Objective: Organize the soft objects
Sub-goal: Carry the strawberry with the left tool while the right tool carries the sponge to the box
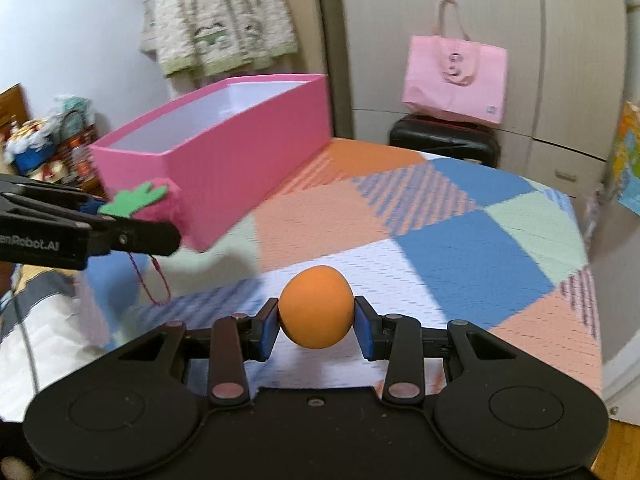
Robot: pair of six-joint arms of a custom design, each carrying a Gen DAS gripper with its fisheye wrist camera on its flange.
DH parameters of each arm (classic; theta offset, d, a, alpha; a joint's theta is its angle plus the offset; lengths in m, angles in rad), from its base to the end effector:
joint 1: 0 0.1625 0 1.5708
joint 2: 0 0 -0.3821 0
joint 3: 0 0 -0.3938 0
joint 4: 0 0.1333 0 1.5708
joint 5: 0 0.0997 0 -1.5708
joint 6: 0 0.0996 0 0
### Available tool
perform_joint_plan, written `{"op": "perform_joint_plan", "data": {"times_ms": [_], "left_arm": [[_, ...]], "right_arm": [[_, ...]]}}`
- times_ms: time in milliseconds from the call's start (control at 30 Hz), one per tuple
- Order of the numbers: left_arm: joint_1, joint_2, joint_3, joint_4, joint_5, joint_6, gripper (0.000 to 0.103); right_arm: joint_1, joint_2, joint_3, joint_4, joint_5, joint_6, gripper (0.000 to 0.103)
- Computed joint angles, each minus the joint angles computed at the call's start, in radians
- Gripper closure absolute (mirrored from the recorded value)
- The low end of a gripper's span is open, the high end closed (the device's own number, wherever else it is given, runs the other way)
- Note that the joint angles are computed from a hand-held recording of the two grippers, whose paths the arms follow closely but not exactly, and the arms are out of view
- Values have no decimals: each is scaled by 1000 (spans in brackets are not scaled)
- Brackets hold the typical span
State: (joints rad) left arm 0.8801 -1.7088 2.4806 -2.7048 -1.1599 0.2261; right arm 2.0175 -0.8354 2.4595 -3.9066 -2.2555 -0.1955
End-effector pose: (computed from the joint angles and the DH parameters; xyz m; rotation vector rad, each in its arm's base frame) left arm -0.0929 -0.3841 0.2163 1.1266 2.5211 -0.6241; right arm 0.2195 -0.2954 0.0593 0.4517 -2.3560 0.9831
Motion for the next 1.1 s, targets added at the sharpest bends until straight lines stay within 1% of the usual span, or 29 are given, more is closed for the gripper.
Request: {"op": "perform_joint_plan", "data": {"times_ms": [100, 200, 333, 400, 567, 700, 833, 900, 967, 1033, 1100], "left_arm": [[39, -43, -22, 85, -18, -7, 60], [75, -85, -48, 159, -44, -1, 60], [137, -111, -124, 299, -134, 11, 60], [160, -115, -162, 349, -168, 24, 60], [160, -125, -194, 329, -169, 89, 60], [174, -93, -242, 301, -193, 149, 60], [204, -24, -306, 262, -242, 203, 60], [220, 24, -347, 246, -271, 224, 60], [229, 72, -384, 223, -278, 240, 60], [234, 117, -417, 203, -276, 258, 60], [236, 164, -456, 198, -269, 268, 60]], "right_arm": [[27, -6, -18, 62, 22, 15, 59], [39, -11, -38, 112, 69, 27, 59], [59, -25, -75, 178, 119, 26, 59], [68, -36, -96, 210, 142, 18, 59], [86, -36, -166, 271, 160, -13, 59], [107, -16, -236, 298, 135, -59, 59], [107, 2, -310, 328, 115, -110, 59], [101, 18, -345, 320, 108, -141, 59], [84, 36, -382, 308, 119, -176, 59], [64, 58, -412, 296, 120, -178, 59], [45, 59, -425, 310, 142, -159, 59]]}}
